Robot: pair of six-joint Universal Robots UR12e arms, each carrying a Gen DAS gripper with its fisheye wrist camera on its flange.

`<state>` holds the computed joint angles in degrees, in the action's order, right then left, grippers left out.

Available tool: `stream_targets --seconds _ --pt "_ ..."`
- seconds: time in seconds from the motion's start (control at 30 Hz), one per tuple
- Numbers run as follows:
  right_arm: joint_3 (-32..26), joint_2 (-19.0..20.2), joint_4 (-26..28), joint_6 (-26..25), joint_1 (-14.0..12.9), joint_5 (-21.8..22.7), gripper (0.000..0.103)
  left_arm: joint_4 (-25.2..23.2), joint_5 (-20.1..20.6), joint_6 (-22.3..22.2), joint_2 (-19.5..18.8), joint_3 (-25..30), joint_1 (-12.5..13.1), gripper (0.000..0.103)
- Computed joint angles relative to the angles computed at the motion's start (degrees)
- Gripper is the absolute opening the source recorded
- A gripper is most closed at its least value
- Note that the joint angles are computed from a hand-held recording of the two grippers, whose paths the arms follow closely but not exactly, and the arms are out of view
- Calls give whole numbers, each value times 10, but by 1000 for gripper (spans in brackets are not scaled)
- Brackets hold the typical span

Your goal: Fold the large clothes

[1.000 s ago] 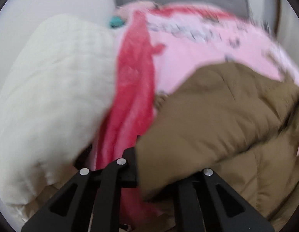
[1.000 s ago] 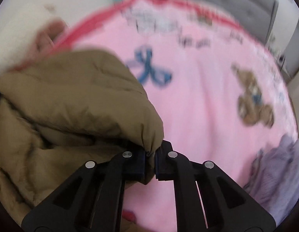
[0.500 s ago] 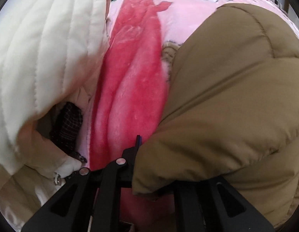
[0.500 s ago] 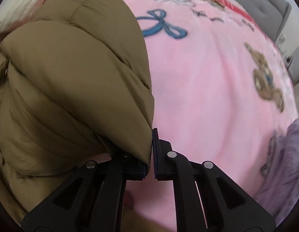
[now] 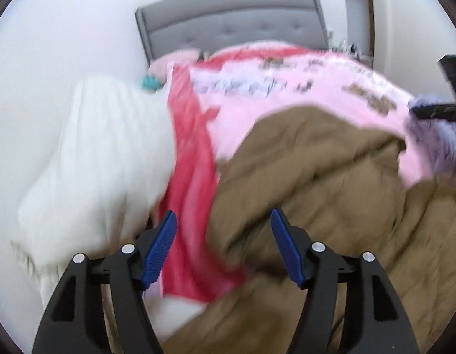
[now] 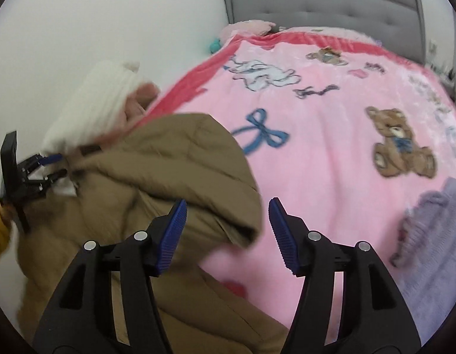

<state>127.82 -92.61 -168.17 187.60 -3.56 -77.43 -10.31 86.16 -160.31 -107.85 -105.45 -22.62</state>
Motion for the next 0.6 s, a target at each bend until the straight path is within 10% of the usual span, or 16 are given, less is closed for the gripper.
stream_targets --seconds 0.13,0.27,0.53,0.6 --pt "-75 65 46 -45 14 -25 78 -80 -17 11 -49 89 -13 83" --pt "-145 119 159 -85 7 46 78 -208 -3 67 -107 191 -20 84" --pt "-194 182 223 -45 -1 97 78 -353 -19 31 -182 286 -29 85" --pt "-193 189 215 -60 7 88 65 -393 -22 12 -190 296 -26 84"
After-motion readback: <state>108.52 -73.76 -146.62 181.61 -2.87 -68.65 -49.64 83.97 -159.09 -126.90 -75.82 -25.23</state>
